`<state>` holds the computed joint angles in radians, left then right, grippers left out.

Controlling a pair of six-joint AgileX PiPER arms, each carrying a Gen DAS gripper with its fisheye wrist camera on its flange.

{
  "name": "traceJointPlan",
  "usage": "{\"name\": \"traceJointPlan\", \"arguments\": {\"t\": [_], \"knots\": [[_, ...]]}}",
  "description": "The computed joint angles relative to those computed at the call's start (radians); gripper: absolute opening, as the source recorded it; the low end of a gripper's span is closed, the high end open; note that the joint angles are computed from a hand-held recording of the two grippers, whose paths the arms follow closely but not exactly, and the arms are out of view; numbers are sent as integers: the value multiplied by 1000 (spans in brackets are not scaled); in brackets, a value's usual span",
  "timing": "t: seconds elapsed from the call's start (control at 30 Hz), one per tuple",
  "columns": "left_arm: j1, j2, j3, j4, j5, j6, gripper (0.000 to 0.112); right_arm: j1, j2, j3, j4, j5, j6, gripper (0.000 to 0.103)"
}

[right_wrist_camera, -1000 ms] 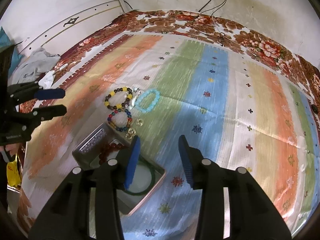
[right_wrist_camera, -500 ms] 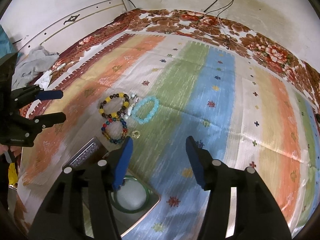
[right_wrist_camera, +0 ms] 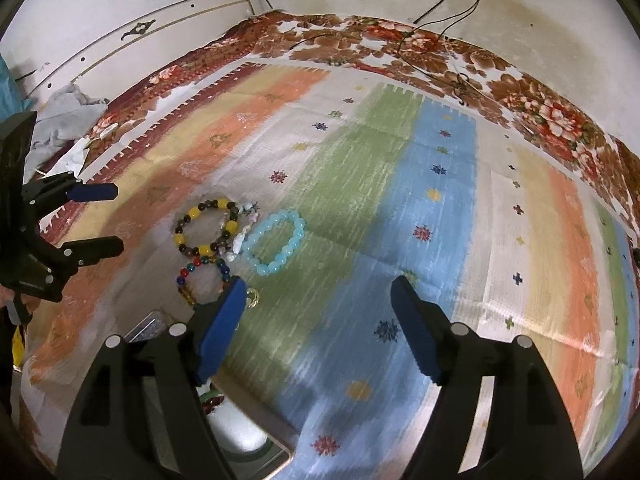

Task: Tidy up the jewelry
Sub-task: 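Move both tools back to the light blue and yellow-black bracelets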

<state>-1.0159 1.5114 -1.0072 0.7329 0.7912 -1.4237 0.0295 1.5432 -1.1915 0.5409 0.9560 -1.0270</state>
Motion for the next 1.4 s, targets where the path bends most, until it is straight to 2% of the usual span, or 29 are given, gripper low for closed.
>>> {"name": "traceJointPlan", "arguments": {"t": [0.23, 0.43, 0.63, 0.83, 1.17, 1.33, 1.4], "knots": [[36, -23, 56, 19, -39, -41, 83, 53, 64, -57, -24, 1, 48, 78], [75, -9, 74, 6, -72, -18, 83, 104, 127, -100, -44, -14, 68, 78], [106, 36, 57, 7, -74, 27, 83, 134, 195, -136, -63, -32, 80, 78], [146, 80, 37, -9, -112, 70, 83, 163, 268, -166, -108, -79, 86, 78], [207, 150, 17, -49, -156, 139, 81, 197, 409, -243, -140, -95, 93, 76], [219, 177, 11, -47, -190, 142, 81, 216, 435, -253, -138, -104, 85, 76], [222, 190, 11, -37, -200, 122, 76, 223, 440, -253, -141, -113, 87, 75]]}}
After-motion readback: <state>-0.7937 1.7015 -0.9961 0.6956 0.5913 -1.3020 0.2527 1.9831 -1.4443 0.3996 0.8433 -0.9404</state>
